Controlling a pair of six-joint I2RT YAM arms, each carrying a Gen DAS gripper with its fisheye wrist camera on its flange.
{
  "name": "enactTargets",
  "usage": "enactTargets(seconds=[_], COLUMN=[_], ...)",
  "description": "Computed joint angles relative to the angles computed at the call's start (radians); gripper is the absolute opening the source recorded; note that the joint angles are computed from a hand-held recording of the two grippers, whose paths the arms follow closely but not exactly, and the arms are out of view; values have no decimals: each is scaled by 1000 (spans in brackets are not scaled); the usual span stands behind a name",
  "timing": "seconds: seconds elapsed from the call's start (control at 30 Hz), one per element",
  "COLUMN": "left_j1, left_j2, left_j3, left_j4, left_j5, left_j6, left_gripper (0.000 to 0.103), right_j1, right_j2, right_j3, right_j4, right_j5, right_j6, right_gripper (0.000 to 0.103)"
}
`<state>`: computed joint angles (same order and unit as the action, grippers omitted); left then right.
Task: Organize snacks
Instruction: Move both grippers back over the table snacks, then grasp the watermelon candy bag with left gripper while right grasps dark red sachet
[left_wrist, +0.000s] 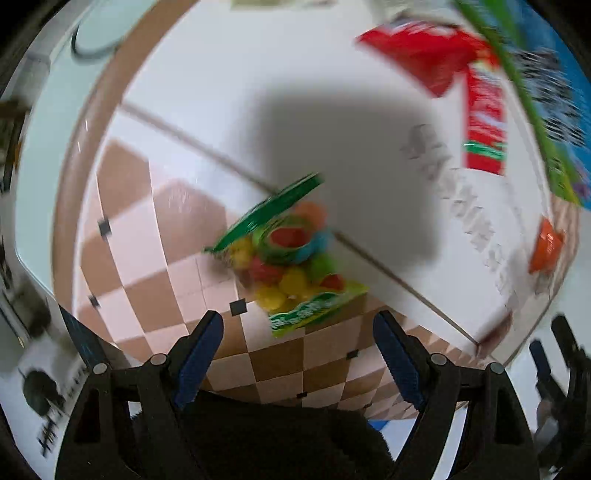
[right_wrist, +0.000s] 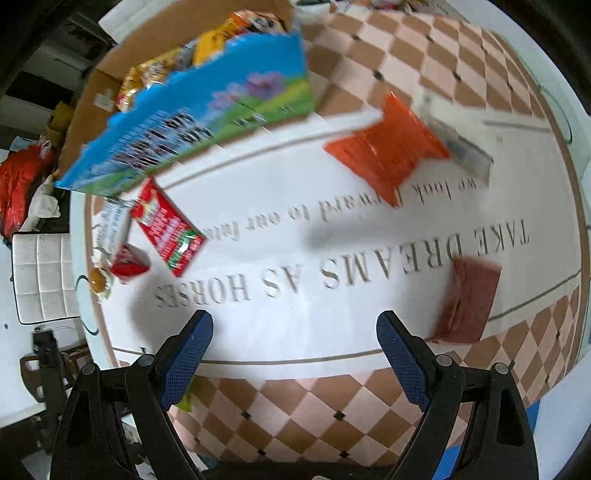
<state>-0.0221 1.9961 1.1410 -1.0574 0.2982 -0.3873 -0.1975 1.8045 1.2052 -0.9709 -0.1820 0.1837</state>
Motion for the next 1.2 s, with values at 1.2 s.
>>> enactTargets(seconds=[1.2], left_j1=[-437], left_j2=[141], left_j3=[140], left_j4=[139], left_j5=[-218], left_j6=[-57], left_gripper=[66], right_j1=[56], right_j2=[121], right_j3=[-288], right_j4=[228], right_j5=[126], right_j6=[27], right_gripper=[57])
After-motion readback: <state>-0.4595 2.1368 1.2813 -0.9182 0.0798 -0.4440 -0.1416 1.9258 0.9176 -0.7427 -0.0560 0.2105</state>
